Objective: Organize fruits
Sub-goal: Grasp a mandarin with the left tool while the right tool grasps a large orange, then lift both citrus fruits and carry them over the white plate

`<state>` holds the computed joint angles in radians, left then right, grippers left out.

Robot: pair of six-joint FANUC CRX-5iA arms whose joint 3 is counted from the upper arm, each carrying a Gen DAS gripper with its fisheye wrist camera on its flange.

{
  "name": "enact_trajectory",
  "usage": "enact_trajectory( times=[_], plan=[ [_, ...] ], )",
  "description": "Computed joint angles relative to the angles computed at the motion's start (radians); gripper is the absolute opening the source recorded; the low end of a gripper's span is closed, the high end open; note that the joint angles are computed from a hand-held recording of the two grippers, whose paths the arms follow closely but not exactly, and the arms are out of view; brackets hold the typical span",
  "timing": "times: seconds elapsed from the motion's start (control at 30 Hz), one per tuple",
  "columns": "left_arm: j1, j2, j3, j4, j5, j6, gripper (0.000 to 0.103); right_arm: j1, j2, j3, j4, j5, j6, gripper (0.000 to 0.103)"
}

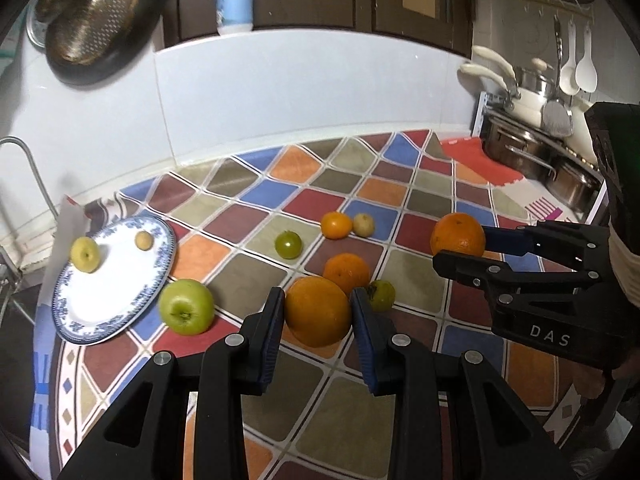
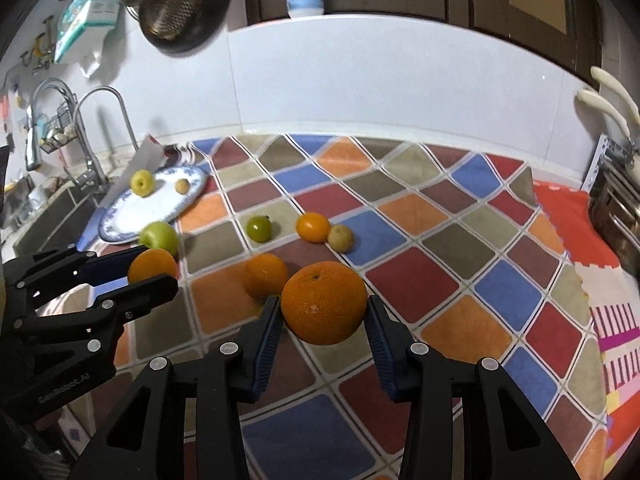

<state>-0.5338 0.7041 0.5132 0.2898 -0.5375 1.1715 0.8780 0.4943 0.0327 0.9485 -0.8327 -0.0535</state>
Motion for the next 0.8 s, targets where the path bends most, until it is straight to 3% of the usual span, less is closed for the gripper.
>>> enact_trajectory(
  times=[0.43, 0.8],
  plan=[
    [0.033, -0.124, -0.151, 0.003, 0.122, 0.007, 0.033, 0.026, 0.010, 0.051, 0.092, 0.013, -0.014, 0.043],
    [0.073, -0.193, -0.191, -0.098, 0.171, 0.122, 0.033, 0.027, 0.066, 0.155, 0.155, 0.067, 0.027, 0.043]
  ],
)
